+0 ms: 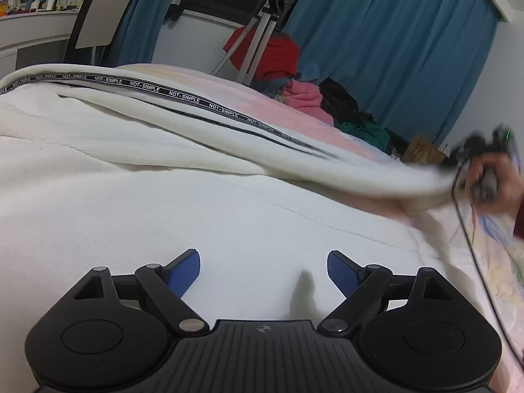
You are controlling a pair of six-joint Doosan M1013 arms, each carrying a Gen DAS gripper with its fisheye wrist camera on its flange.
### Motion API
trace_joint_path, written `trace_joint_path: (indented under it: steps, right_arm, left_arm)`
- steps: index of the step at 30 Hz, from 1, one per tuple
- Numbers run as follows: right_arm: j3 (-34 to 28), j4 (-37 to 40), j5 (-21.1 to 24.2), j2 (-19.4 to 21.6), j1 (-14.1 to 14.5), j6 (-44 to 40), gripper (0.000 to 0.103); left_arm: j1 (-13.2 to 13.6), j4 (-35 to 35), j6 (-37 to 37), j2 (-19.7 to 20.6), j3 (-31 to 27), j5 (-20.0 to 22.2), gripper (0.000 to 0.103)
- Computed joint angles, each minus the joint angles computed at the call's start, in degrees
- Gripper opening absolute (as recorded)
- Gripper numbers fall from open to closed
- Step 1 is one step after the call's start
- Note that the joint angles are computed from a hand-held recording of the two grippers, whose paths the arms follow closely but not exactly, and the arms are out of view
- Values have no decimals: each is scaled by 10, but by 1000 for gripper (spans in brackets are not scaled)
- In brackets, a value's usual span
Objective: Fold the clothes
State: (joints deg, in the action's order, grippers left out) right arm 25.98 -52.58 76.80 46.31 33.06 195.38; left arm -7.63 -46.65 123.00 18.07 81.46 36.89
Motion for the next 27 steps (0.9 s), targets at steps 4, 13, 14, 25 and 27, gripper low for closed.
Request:
trace_joint_path:
  steps: [4,13,14,25,27]
  right_arm:
    - [-17,-217,-48,14,35,-95,7]
    - [257,-67,36,-90,47,160,7]
    - [301,-62,12,-108,48,228,7]
    - [303,-136,42,-109,63,231,6]
    - [298,-151,61,-108,64,234,6]
  left_arm:
    - [4,-13,2,2,-1,5,87]
    - [3,-9,16,-5,4,-2,87]
    - [3,-6,17,-5,4,-3,87]
    - [-5,17,12,-11,10,-19,87]
    - [-5,12,20,-14,13,-23,87]
